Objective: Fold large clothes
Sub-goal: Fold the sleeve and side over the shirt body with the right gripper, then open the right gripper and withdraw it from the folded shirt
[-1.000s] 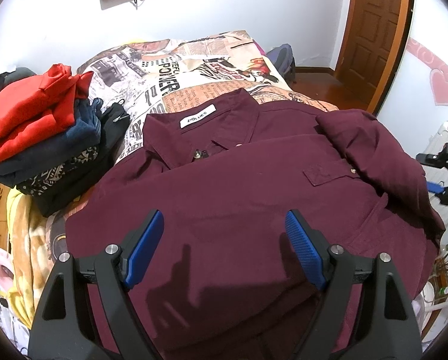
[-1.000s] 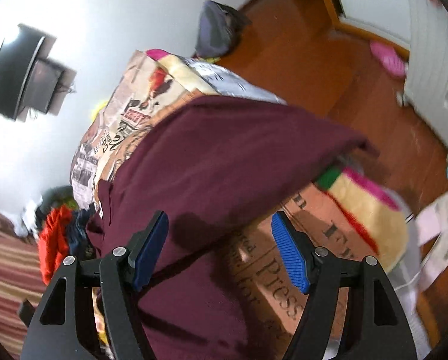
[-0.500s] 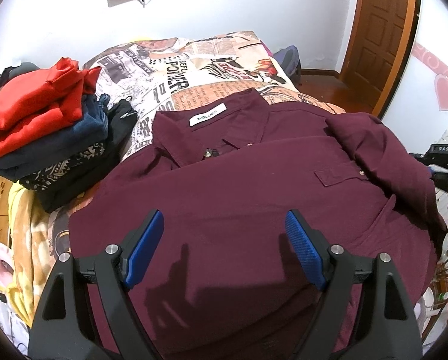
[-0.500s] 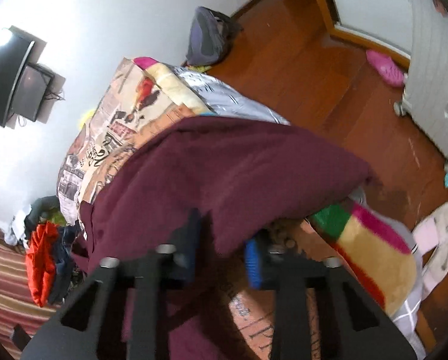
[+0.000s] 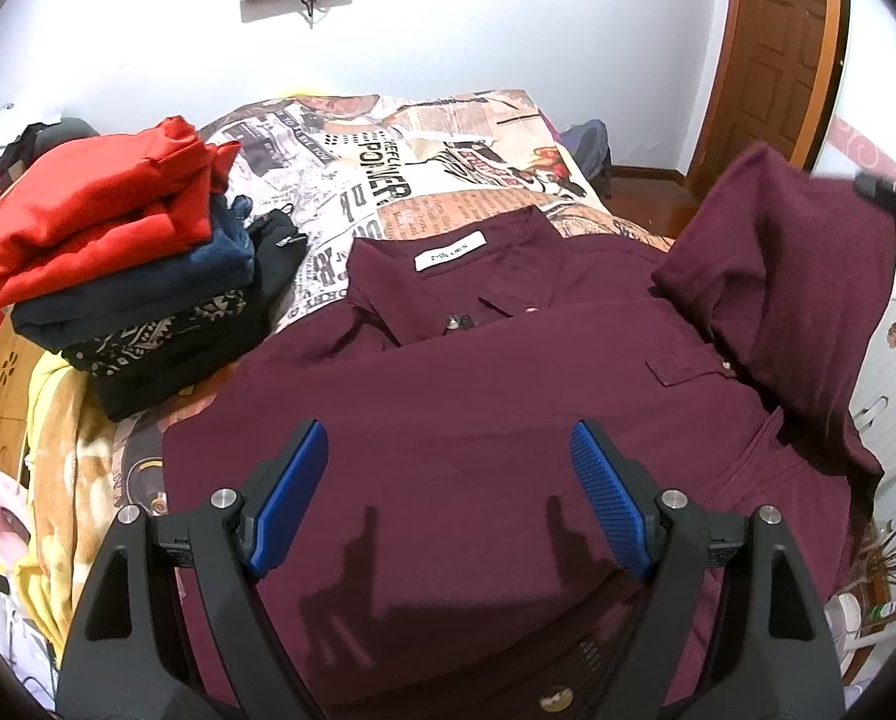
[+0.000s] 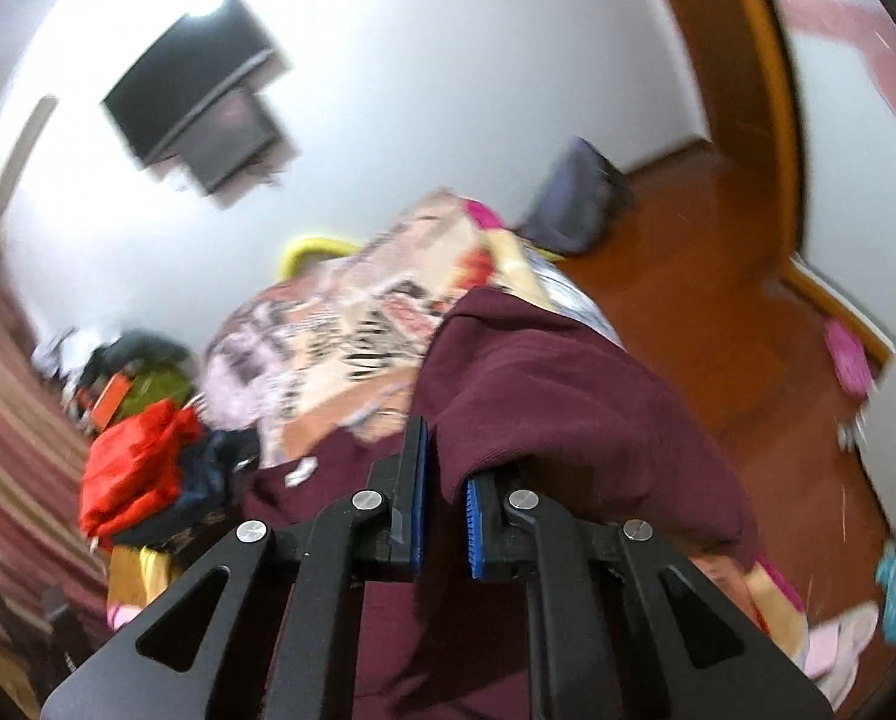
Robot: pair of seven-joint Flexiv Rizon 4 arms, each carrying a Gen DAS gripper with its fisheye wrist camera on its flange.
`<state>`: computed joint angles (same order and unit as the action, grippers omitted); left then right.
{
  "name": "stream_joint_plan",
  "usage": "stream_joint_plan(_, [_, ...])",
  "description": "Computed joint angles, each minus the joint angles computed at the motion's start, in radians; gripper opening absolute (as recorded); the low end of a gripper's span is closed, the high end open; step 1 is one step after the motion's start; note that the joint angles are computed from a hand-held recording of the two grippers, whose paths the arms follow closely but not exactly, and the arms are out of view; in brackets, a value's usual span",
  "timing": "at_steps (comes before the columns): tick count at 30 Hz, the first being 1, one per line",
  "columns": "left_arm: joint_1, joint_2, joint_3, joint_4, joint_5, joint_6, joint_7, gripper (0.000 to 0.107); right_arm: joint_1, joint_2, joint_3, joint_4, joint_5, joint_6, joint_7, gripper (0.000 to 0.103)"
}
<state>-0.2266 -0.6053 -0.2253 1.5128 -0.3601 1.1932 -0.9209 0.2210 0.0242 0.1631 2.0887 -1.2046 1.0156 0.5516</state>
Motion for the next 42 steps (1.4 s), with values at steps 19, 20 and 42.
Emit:
stream_joint_plan(19, [0.086, 0.06, -0.045, 0.106, -0.106, 0.066, 0.083, 0.083, 0.128, -0.482, 0.14, -0.415, 0.732, 0.071, -0.922, 0.012])
stream_joint_plan(20, [0.085, 0.062, -0.044, 0.108, -0.107, 0.068, 0.083, 0.083, 0.128, -0.49, 0.147, -0.426, 0.77, 0.058, -0.948, 0.013])
stream_joint_plan(42, [0.029, 0.068, -0.077, 0.055, -0.088, 0.079, 0.148, 0.084, 0.283, -0.224, -0.074, -0.2, 0.477, -0.038, -0.717, 0.048])
